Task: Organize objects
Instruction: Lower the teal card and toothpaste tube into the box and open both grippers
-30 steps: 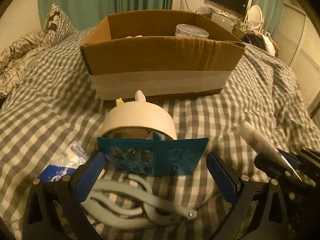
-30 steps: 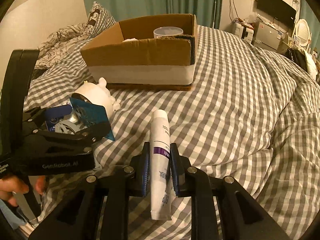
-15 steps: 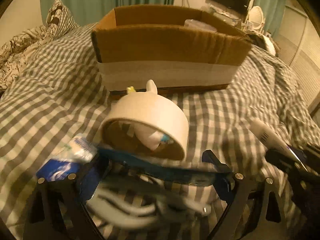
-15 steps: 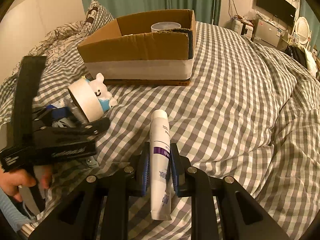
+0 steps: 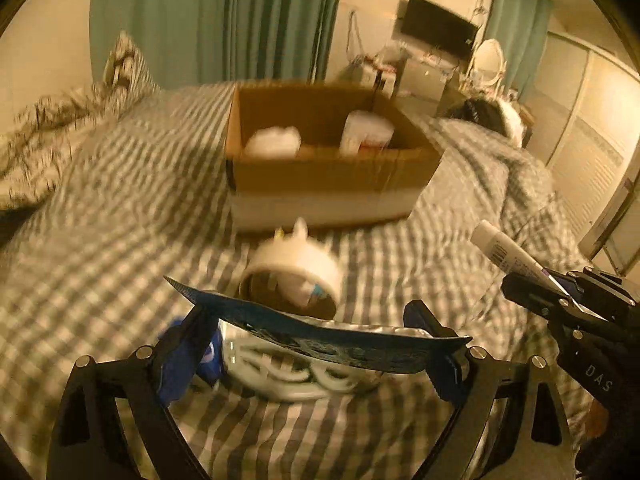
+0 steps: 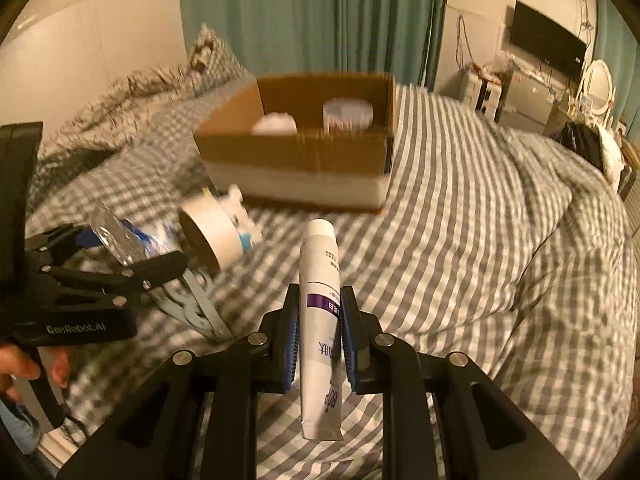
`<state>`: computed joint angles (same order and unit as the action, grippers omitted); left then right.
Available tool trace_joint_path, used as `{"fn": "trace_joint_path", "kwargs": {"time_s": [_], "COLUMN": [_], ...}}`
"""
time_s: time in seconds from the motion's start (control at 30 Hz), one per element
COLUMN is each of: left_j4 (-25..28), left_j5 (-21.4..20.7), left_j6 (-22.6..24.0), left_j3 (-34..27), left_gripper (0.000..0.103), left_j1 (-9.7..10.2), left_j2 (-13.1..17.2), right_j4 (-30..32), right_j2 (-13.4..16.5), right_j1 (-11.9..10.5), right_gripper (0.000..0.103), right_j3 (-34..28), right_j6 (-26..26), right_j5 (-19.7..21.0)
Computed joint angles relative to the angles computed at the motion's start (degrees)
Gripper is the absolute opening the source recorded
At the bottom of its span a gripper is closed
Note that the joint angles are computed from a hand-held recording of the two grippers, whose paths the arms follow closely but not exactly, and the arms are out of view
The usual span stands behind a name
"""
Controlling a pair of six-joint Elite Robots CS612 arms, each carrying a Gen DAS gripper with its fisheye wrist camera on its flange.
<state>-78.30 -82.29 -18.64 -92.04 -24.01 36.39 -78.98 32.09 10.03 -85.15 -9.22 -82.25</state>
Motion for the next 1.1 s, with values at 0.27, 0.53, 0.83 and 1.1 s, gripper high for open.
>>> {"fn": "trace_joint_path", "kwargs": {"time_s": [0.27,0.53,0.83,1.1], "left_j4": [-6.76,-13.21,-18.87,-21.12], "left_j5": [0.05,1.21,1.02,-2.51], "left_j6": [5.49,8.46,9.51,11.03], "left_j3": [4.74,16.21,30.97,38.93], "left_gripper": [0.096,0.096,0.096,0.100], "left_j1": [0.45,2.17,4.15,5.09], "left_j2": [-5.15,-11.48,-16.33,-17.65], "right_j4": [-7.43,-15.55,-22.84,-27.65], "right_j2": [-3.93,-10.45,-18.88,-23.86], "right_j1": [0.45,0.46,-0.24,-0.59], "right_gripper": [0.018,0.018,0.018,0.018], "right_j3": [2.20,12.81,32.93,48.55], "right_j6": [-2.20,-2.98,0.53,1.60], "right_j5": [0.59,3.11,7.95,9.19]}}
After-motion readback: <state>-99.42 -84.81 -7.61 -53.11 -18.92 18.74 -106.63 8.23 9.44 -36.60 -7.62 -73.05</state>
